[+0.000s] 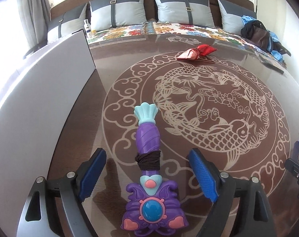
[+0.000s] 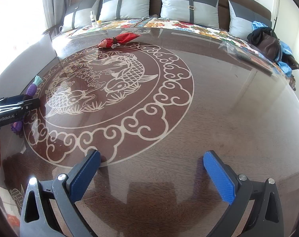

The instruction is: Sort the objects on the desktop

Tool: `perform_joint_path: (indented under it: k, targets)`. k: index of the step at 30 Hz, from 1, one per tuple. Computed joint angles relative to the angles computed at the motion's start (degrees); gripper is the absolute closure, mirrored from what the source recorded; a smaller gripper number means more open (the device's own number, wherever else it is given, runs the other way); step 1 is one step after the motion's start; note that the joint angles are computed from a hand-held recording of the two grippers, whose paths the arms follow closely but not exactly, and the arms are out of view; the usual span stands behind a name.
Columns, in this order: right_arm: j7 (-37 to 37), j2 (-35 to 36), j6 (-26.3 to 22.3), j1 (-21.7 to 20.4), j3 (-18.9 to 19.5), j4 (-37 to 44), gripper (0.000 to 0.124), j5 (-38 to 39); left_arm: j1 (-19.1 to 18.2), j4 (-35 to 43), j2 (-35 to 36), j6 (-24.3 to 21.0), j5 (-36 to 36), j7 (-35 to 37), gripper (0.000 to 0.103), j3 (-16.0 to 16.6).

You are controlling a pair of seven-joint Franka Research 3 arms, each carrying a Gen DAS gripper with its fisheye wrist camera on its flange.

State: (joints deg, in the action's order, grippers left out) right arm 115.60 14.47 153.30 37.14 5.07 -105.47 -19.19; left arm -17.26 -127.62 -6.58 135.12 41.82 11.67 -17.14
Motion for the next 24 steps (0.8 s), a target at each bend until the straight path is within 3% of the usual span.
perform_joint_path:
  k: [2,8,24]
  targets:
    - [0.0,0.0,0.0,0.0,0.0,0.0,0.021,0.0,0.5,-1.7,-1.0,2.7,-1.2,-1.4,0.013,0.7]
    - [0.0,0.0,0.0,0.0,0.0,0.0,0.021,0.0,0.9,-1.1,-0.5,0.8,-1.2,-3.1,0.001,0.2]
    - [-0.2,0.0,0.0,0.0,0.0,0.0,0.021,0.1,1.0,-1.5,-0.8,0.9,-1.6,-3.1,0.000,0.3]
